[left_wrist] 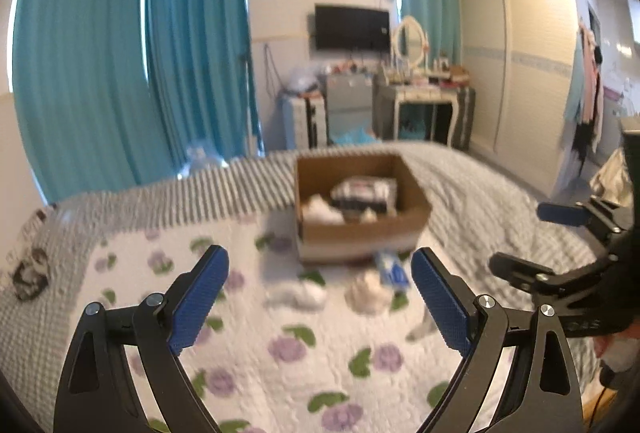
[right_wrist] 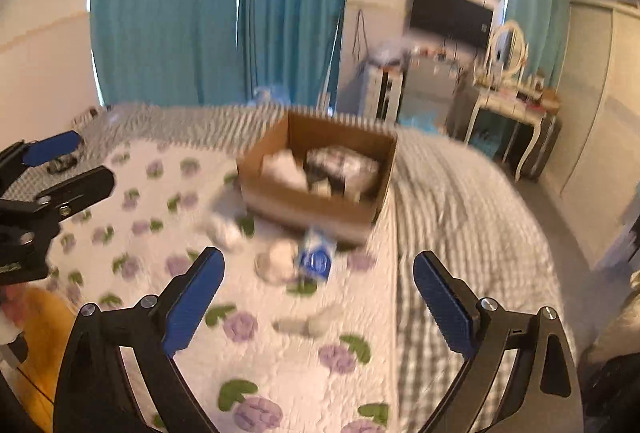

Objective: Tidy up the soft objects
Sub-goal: 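Move both tools back toward the remaining items on the quilt, then grasp the white plush piece with the right tool while the left tool grasps the lace scrunchie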

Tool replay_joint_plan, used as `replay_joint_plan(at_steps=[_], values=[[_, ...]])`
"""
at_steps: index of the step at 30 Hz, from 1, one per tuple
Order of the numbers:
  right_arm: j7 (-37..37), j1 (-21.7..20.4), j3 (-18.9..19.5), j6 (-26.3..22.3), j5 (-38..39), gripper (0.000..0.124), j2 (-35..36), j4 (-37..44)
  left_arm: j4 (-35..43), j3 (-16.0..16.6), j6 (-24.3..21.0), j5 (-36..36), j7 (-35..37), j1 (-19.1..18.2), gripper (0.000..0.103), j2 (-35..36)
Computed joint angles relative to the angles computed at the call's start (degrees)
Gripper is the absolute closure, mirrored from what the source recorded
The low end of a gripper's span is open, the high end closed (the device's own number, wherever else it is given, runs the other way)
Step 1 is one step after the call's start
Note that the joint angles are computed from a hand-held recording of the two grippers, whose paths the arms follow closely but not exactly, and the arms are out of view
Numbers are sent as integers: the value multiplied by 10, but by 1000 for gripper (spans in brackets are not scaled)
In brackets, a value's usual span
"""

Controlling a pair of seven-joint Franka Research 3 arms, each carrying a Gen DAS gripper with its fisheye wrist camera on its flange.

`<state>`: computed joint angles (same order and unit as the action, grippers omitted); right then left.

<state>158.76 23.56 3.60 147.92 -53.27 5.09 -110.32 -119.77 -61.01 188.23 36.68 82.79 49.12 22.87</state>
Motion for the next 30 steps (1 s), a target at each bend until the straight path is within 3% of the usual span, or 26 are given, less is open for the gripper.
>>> replay_joint_plan(at_steps=[2,6,11,15,17,25,30], values=[[-1,-6,-4,22,19,28,15,-13,-3,49,4,-6,-3,-50,9,3],[-19,-11,-20,79,69,28,49,-33,17,117,-22,-30,8,-134,9,29],[-66,-4,-40,100,135,29,99,-22,44,210,-42,-70,20,-236,9,53],[-131,-9,-38,113,222,42,142,-8,61,284,-48,-88,37,-310,9,70],[-167,-7,-39,105,251,46,160,7,71,300,-60,-102,47,-326,9,79],[-255,2,-60,117,352,48,205,46,109,297,-103,-171,95,-335,9,116],[-293,17,-77,140,407,76,217,50,125,299,-124,-209,126,-345,9,124]])
